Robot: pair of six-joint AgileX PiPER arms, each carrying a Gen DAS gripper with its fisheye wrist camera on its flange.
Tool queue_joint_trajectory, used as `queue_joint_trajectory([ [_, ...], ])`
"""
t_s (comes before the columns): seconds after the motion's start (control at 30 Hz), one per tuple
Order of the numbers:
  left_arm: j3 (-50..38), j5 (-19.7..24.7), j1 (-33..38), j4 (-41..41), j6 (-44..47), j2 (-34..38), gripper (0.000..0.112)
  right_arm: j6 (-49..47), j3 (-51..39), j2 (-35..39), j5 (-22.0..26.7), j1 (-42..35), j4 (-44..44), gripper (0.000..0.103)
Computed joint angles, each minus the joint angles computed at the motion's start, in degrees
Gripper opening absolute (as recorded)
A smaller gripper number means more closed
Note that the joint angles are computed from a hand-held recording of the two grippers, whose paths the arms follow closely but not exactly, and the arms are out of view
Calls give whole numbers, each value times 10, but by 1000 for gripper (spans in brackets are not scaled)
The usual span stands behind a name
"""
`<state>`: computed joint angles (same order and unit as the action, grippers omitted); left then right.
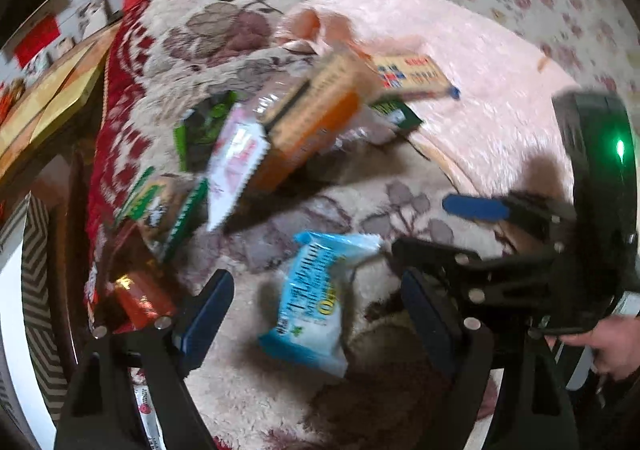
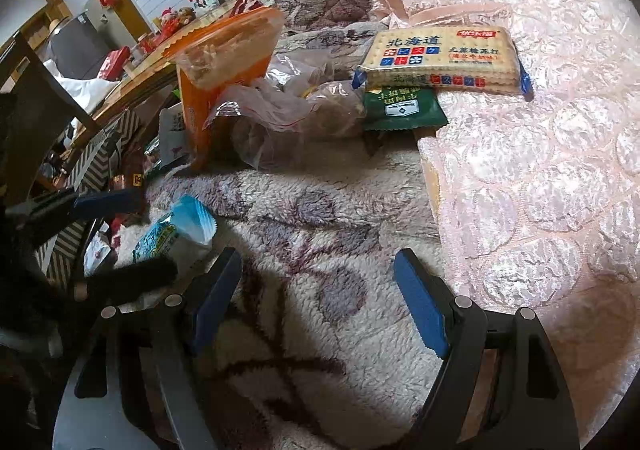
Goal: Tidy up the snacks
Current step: 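Close the left gripper on the blue Milk Sachima packet, then lift the blue packet with the left gripper while the right gripper grasps the white pastry packet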
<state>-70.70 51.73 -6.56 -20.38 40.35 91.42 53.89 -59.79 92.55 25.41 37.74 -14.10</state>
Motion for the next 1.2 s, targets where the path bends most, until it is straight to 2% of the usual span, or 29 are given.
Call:
queue_joint_trajectory([
  [0.07, -5, 1, -9, 15, -17, 11, 87, 5, 0, 0, 3, -1, -2, 80],
  [0.13, -18, 15, -7, 10, -23, 27, 73, 14, -2, 0, 11, 1, -11, 79],
  [0.17, -22, 17, -9, 16, -33, 33, 49, 15, -4, 1, 18, 0, -14, 79],
  [0.2, -24, 16, -13, 30, -47, 39, 33, 13, -2, -1, 16, -1, -11, 79],
  [0.37, -10, 13, 2, 11, -41, 28, 32, 19, -7, 0, 28, 1, -21, 79],
  [0.57, 41, -3, 46, -4, -62, -28, 32, -11, -15, -2, 27, 9, -19, 79],
  [0.77, 97, 13, 132, -4, -64, -108, 32, -132, -62, 23, 25, 35, 53, 79],
  [0.97, 128, 1, 194, 24, -75, -145, 32, -217, -130, 68, 44, 66, 102, 79],
  [1.2, 119, 13, 255, 9, -72, -171, 32, -311, -253, 135, 99, 99, 152, 79],
])
